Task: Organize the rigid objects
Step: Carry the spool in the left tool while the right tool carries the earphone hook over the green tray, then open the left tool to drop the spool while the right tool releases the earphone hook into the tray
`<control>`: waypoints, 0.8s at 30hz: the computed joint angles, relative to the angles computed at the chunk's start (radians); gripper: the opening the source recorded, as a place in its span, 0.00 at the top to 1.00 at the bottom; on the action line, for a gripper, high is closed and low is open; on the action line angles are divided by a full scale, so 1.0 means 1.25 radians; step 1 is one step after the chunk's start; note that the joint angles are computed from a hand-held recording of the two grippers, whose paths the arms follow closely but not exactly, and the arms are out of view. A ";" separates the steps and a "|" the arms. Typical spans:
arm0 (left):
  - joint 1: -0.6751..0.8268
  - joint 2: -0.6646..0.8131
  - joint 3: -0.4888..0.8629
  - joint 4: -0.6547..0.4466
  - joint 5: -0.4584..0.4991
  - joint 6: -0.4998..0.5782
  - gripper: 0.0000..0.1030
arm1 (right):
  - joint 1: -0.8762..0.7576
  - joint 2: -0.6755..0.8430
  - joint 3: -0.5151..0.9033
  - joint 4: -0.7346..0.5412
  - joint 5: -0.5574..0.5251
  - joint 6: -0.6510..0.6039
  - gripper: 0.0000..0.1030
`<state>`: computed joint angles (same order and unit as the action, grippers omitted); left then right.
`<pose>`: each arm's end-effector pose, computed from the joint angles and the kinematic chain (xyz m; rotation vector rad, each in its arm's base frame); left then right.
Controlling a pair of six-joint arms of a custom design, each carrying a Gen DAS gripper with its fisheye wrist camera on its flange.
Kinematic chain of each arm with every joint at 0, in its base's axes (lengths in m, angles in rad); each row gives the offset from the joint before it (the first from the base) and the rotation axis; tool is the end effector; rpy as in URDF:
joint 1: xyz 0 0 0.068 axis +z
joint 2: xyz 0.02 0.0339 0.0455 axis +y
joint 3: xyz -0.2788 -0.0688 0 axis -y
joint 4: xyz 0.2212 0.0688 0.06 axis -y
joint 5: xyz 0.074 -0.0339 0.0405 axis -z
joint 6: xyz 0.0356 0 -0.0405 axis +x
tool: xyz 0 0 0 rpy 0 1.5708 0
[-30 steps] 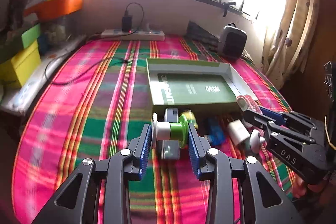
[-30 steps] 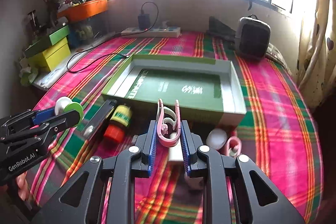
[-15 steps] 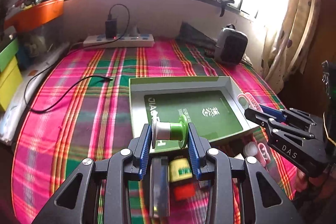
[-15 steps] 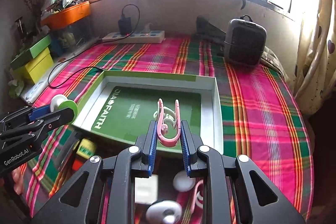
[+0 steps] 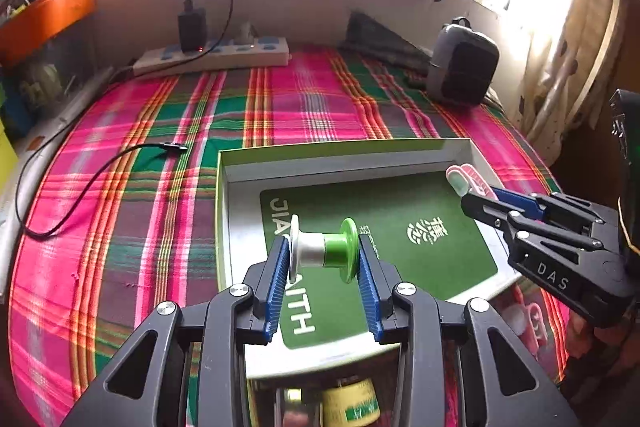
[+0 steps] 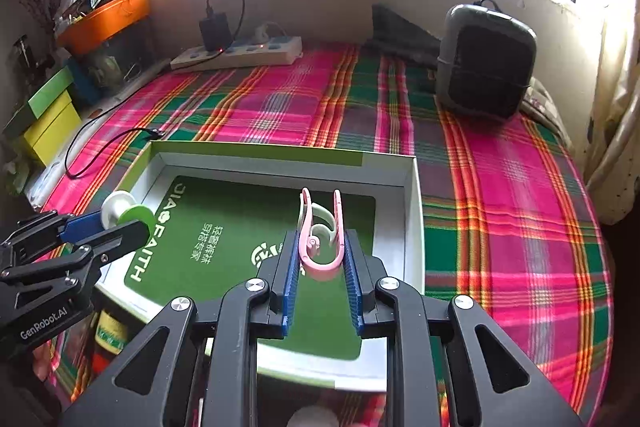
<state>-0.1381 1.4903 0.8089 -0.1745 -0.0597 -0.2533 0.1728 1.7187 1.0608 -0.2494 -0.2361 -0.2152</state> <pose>0.2766 -0.0363 0.2160 -0.1668 2.4217 -0.1052 0.3332 0.0666 0.2159 -0.5731 2.3953 0.2738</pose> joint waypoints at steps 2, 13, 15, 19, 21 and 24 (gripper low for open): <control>-0.002 0.018 0.011 0.001 -0.006 0.003 0.69 | -0.001 0.024 0.015 -0.004 0.002 0.001 0.78; 0.000 0.093 0.046 0.006 -0.017 0.005 0.69 | 0.002 0.091 0.051 -0.003 0.007 -0.002 0.78; 0.000 0.103 0.049 0.004 -0.016 0.005 0.69 | 0.003 0.097 0.054 0.001 0.014 -0.002 0.78; 0.002 0.108 0.051 0.007 -0.013 0.004 0.69 | 0.000 0.103 0.060 -0.001 0.014 -0.002 0.78; 0.001 0.113 0.054 0.005 -0.017 0.004 0.69 | 0.001 0.102 0.058 0.003 0.015 -0.002 0.78; 0.001 0.116 0.056 0.006 -0.017 0.004 0.69 | 0.002 0.101 0.059 0.003 0.017 -0.002 0.78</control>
<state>-0.1374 1.6349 0.8783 -0.1670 -0.0814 -0.2488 0.1757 1.8455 1.1344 -0.2452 -0.2146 -0.2175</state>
